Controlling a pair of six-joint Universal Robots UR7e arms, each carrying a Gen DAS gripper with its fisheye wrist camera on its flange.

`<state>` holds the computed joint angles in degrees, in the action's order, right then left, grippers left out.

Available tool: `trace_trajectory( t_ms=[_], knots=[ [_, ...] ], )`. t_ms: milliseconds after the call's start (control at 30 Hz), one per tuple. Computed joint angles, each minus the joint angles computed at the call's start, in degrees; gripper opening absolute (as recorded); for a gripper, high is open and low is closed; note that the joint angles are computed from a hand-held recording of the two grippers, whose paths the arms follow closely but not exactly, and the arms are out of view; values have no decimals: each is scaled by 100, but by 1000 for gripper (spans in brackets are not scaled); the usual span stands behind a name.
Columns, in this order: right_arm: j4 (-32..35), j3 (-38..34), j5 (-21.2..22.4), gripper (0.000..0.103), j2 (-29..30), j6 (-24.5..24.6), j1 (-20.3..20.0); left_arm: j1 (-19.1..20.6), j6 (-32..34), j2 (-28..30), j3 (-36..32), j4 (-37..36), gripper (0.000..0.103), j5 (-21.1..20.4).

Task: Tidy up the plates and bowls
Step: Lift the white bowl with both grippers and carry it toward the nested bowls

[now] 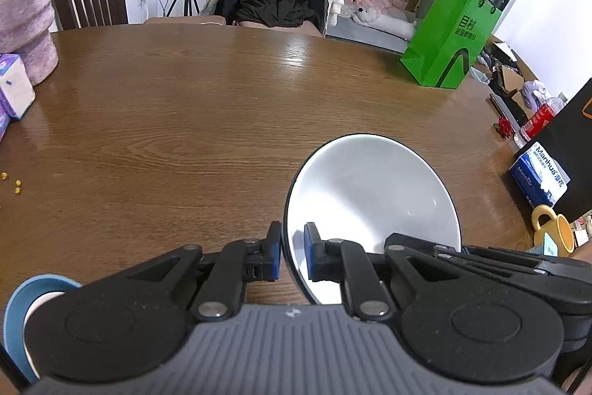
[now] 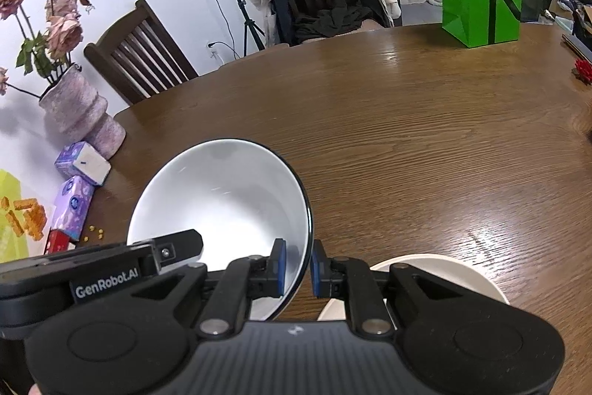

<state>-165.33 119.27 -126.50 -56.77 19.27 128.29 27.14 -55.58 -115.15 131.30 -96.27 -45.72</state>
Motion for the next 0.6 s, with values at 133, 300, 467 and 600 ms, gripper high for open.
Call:
trace_trajectory(
  t_ms=[133,300,467,600],
  knots=[
    [64,-52,-12,13,76,90,128,-102,-163,-239,-19,344,13,7],
    [120,-97,8,13,158,202,272,-225,-401,-540,-76,843,13,34],
    [144,-146,73,13,270,295,387,-316,-625,-812,-146,1312,13,26],
    [190,-210,101,13,364,373,483,-393,-764,-1000,-222,1662,13,22]
  ],
)
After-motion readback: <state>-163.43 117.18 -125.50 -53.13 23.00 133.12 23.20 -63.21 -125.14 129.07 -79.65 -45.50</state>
